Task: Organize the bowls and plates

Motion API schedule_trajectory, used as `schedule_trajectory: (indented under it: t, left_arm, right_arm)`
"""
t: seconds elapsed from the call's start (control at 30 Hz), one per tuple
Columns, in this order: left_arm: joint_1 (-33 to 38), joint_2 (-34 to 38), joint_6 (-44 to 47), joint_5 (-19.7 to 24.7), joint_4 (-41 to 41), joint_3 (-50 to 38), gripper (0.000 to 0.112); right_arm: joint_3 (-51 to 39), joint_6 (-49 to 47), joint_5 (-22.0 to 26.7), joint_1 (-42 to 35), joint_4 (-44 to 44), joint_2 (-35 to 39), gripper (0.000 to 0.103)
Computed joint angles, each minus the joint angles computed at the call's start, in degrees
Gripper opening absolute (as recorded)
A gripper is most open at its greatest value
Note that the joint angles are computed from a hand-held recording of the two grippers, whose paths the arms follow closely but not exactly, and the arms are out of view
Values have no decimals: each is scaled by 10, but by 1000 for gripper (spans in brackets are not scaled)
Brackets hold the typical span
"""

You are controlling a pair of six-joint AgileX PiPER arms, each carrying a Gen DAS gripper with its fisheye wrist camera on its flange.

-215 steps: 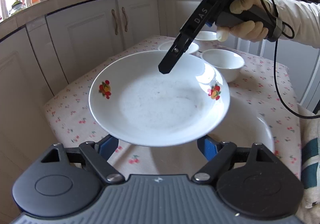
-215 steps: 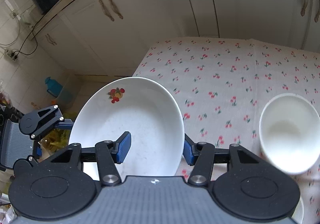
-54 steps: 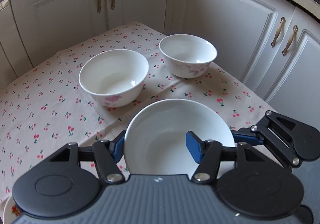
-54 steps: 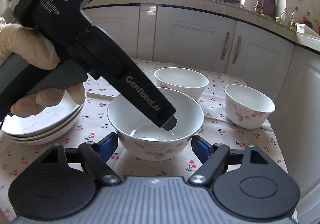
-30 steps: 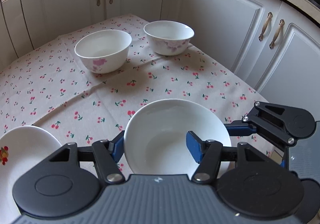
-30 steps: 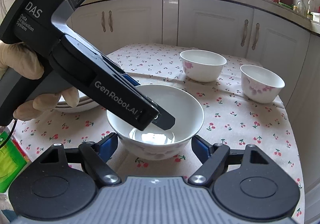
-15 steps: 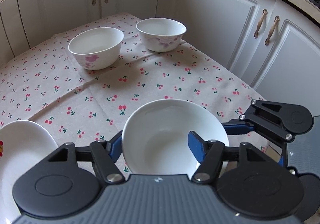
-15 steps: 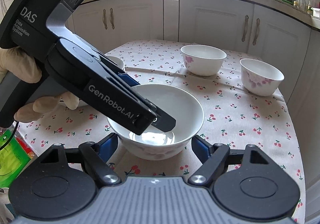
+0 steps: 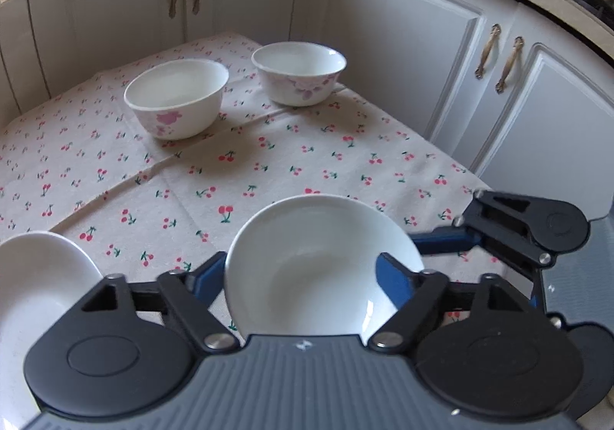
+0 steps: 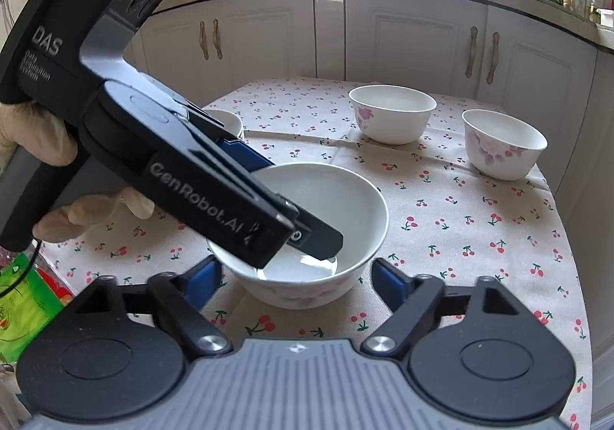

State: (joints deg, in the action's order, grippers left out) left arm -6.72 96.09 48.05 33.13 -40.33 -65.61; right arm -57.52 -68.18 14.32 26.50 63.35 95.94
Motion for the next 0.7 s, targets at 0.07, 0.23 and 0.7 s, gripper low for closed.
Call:
schedule_trajectory:
  t: [0.07, 0.23, 0.7]
  left_arm:
    - [0, -9, 15, -6, -11, 8, 93]
    - [4, -21, 10, -18, -3, 11, 94]
    - [29, -28, -10, -10, 28, -24, 94]
  right_arm:
    - [11, -77, 0, -4, 79, -9, 103]
    - [11, -99, 6, -9, 106, -16, 103]
    - [6, -29, -6, -20, 14, -35, 103]
